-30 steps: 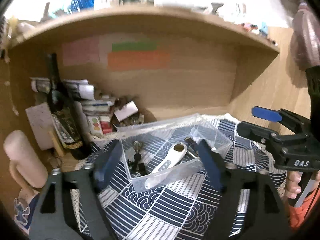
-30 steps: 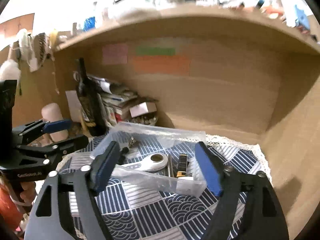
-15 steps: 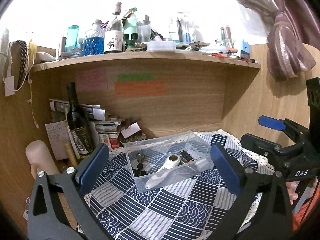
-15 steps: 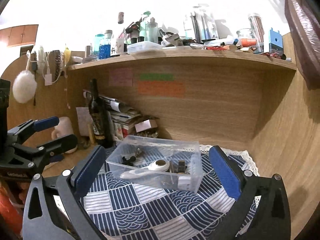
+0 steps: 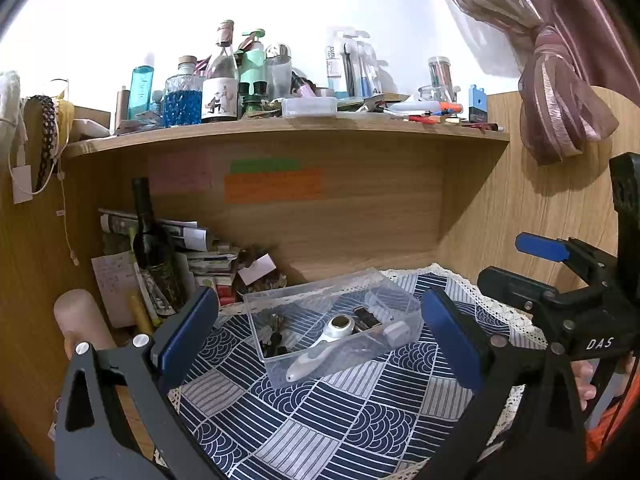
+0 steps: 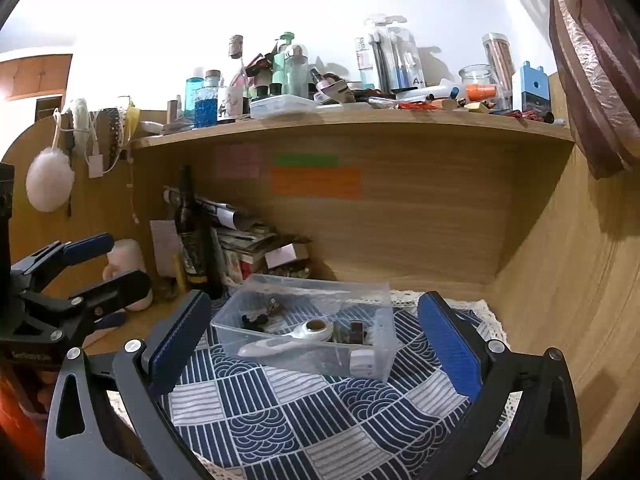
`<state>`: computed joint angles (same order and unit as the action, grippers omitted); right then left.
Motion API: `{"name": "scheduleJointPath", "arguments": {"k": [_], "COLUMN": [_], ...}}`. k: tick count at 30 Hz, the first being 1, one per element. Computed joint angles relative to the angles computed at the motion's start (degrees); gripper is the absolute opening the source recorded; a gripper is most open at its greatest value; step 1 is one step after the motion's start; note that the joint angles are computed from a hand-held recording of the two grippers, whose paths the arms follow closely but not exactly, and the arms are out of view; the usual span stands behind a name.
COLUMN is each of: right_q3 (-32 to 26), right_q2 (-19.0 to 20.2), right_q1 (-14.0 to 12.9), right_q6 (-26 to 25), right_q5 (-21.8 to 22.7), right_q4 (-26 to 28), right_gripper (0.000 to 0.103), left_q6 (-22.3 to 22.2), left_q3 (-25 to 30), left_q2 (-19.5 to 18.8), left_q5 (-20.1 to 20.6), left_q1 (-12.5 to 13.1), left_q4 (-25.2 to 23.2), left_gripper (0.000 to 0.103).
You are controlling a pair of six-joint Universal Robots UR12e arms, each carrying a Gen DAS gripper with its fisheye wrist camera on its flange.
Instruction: Organize rigid objects
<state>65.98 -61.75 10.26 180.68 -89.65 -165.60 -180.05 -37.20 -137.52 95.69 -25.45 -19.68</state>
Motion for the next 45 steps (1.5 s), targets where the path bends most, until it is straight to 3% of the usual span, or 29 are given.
{"name": "scheduleJointPath", "arguments": {"k": [45], "right_q3": [-0.6], "right_q2": [0.4], "right_q1": [0.2], "right_q6": [-0.1], "right_q5": [-0.7], "right_q4": [0.8], "right_gripper": [0.103], "left_q6": [-1.6], "left_q3": [1.0], "left_q2": [-0.5], "left_q5": [-2.4], "left_q1": [0.1], "left_q4": [-0.9], "left_gripper": [0.103]}}
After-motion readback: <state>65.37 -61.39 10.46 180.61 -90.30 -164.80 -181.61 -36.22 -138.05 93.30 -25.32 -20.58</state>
